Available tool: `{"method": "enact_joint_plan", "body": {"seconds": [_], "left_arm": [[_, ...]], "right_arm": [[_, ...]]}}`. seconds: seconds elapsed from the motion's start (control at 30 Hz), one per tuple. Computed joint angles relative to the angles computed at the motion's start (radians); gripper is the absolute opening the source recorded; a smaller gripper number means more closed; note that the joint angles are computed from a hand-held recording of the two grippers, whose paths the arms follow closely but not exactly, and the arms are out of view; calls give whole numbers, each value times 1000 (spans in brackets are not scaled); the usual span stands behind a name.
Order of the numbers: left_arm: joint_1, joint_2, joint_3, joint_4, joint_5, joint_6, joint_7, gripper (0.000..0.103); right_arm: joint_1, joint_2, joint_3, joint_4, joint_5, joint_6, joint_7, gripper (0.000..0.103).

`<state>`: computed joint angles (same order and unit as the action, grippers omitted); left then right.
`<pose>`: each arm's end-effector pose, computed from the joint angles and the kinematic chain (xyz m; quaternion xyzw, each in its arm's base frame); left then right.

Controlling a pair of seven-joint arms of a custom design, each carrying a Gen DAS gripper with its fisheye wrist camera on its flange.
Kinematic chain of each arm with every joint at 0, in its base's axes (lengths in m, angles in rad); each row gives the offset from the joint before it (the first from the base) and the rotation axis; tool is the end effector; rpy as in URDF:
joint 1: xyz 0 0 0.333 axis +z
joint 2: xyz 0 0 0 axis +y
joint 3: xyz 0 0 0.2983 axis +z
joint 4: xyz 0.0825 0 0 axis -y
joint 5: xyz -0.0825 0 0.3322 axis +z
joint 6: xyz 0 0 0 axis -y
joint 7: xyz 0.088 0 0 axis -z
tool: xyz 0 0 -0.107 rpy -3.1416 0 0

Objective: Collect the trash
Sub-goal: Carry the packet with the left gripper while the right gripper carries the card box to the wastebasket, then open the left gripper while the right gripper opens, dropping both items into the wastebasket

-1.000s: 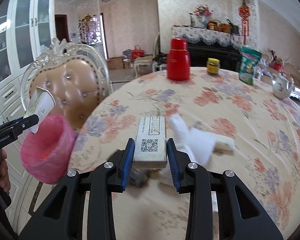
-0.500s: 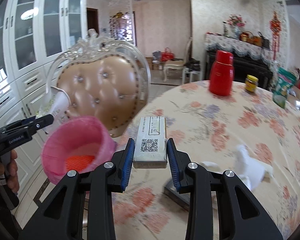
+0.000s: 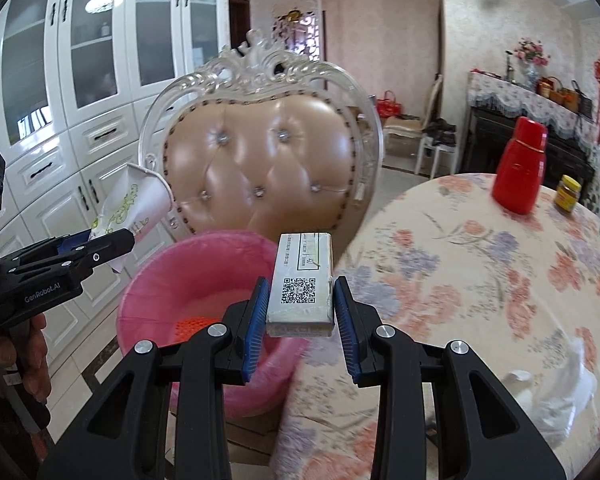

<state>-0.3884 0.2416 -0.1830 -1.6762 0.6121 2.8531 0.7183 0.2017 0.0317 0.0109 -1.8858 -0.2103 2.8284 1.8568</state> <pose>0.5172 -0.3533 0.5692 -0.5589 0.6795 -0.4206 0.2212 0.5554 0.1306 0.5961 -0.6631 0.6030 -0.2860 0.3389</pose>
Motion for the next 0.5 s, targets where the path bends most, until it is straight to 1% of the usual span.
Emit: {"method": "enact_joint_plan", "body": {"seconds": [0.2, 0.5], "left_arm": [[17, -18, 7, -21, -2, 9, -8, 52], [36, -36, 4, -50, -8, 21, -10, 52]], "right_arm": [[27, 73, 4, 86, 39, -33, -42, 32], [69, 150, -12, 179, 88, -62, -96, 34]]}}
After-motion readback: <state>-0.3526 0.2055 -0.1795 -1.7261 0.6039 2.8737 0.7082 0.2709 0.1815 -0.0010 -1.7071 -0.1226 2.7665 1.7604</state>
